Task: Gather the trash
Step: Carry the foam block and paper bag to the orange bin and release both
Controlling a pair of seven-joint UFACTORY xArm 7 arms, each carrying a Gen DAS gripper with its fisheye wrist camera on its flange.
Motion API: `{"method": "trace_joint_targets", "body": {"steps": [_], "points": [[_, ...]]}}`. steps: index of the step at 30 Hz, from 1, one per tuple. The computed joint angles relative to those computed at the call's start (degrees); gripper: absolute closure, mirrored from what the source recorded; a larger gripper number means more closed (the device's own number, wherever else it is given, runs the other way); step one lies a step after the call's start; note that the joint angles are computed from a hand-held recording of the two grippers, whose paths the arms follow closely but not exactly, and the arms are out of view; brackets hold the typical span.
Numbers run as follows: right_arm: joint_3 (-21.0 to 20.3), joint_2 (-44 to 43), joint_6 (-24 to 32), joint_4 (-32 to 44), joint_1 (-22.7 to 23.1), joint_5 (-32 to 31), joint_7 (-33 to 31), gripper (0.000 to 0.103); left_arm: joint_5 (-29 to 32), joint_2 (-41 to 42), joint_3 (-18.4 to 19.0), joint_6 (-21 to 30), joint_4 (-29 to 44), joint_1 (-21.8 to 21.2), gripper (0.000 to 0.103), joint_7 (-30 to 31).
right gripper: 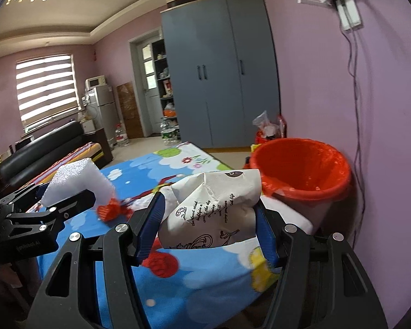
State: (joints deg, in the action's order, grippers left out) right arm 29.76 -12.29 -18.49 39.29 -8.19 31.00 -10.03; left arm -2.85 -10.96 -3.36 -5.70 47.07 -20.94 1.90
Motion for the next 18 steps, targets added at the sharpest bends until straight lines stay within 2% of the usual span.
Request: {"method": "trace_joint_targets", "body": {"steps": [2, 4, 6, 7, 9, 11, 14, 18], "points": [[-0.2, -0.1, -0.2, -0.2, -0.6, 0.2, -0.4, 0.044, -2.0, 1.8, 4.2, 0.1, 2.0, -5.7, 0.024, 2.4], [1.6, -0.1, -0.1, 0.2, -3.4, 1.9, -2.0, 0.044, -4.8, 3.4, 7.5, 0.2, 3.9, -10.3, 0.024, 5.5], [1.4, -0.1, 0.1, 0.3, -4.2, 2.3, -2.6, 0.044, -8.0, 4.9, 9.1, 0.5, 5.7, -13.1, 0.024, 8.8], [1.2, -0.1, 0.1, 0.3, -4.4, 2.5, -2.7, 0.044, -11.9, 6.1, 11.5, 1.0, 7.4, -16.4, 0.024, 12.5], [0.3, 0.1, 0.4, 0.3, -4.8, 2.2, -2.9, 0.043, -20.5, 8.1, 14.0, 2.1, 10.4, -20.6, 0.024, 20.3], [-0.6, 0.7, 0.9, 0.8, -5.3, 1.7, -3.3, 0.043, -26.0, 9.8, 13.6, 3.2, 13.0, -21.2, 0.024, 25.6], [2.2, 1.4, 1.4, 2.4, -9.2, 3.2, -5.8, 0.043, -30.7, 13.2, 10.8, 5.3, 17.9, -19.4, 0.024, 30.3], [4.0, 2.9, 1.1, 4.3, -12.9, 5.4, -9.5, 0.043, -29.7, 17.8, 7.8, 8.0, 24.0, -16.7, 0.024, 29.5]]}}
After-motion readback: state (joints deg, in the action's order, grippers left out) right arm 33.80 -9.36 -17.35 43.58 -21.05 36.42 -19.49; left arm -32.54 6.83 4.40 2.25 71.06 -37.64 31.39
